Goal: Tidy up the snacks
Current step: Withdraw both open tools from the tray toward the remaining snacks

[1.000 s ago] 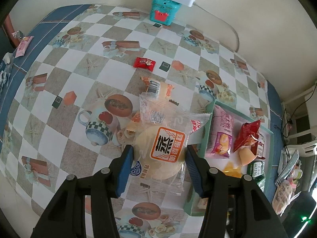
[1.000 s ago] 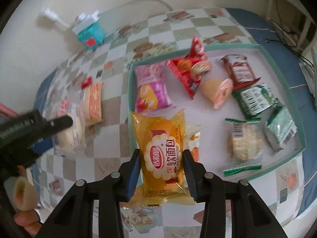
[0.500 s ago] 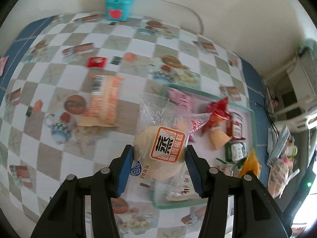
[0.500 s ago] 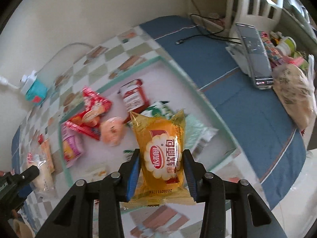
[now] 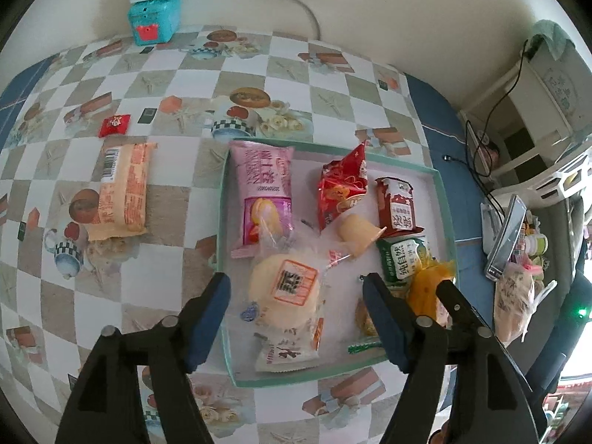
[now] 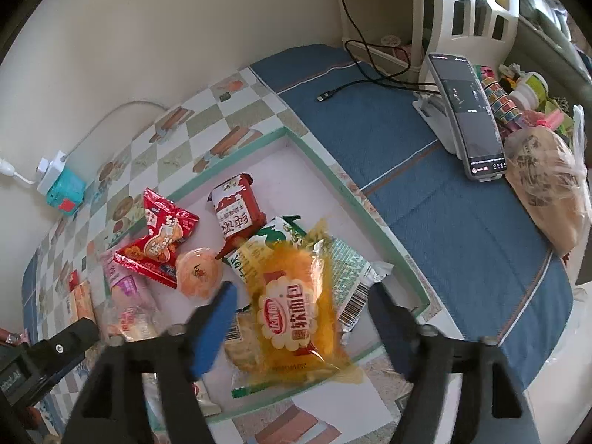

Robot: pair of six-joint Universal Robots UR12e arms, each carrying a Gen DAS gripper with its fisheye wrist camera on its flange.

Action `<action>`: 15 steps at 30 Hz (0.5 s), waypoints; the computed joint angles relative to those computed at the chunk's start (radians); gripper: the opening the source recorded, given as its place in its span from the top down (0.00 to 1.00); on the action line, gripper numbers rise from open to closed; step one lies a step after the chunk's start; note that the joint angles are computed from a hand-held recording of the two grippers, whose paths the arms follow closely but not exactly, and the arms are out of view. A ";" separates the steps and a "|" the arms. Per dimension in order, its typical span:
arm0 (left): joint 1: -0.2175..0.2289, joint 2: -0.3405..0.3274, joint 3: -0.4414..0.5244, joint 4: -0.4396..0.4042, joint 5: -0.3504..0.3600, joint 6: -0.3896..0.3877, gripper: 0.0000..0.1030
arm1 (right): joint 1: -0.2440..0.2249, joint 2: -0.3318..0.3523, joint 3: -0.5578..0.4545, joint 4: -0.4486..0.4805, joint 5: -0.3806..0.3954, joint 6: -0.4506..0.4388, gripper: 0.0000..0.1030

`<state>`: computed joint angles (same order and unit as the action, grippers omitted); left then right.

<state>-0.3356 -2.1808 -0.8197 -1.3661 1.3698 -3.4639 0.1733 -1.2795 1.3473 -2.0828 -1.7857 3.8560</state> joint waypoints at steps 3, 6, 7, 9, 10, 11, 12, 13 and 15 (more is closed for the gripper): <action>0.007 0.002 -0.005 -0.013 0.014 -0.024 0.27 | 0.003 0.003 -0.007 0.010 -0.005 -0.002 0.18; 0.016 0.007 -0.018 -0.014 0.028 -0.057 0.14 | 0.007 0.009 -0.015 0.023 -0.004 -0.011 0.05; 0.018 0.011 -0.026 -0.007 0.050 -0.074 0.10 | 0.009 0.013 -0.019 0.027 -0.005 -0.018 0.00; 0.020 0.017 -0.041 0.006 0.110 -0.110 0.05 | 0.014 0.017 -0.024 0.029 -0.006 -0.032 0.00; 0.022 0.022 -0.049 0.010 0.150 -0.132 0.04 | 0.016 0.019 -0.027 0.031 -0.007 -0.035 0.00; 0.023 0.023 -0.052 0.005 0.178 -0.117 0.04 | 0.017 0.022 -0.031 0.035 -0.005 -0.039 0.00; 0.028 0.027 -0.058 0.002 0.200 -0.135 0.03 | 0.020 0.025 -0.035 0.036 -0.001 -0.046 0.00; 0.033 0.030 -0.065 0.001 0.207 -0.147 0.03 | 0.022 0.027 -0.038 0.035 0.002 -0.049 0.00; 0.047 0.041 -0.085 0.005 0.215 -0.182 0.03 | 0.026 0.031 -0.044 0.031 0.010 -0.056 0.00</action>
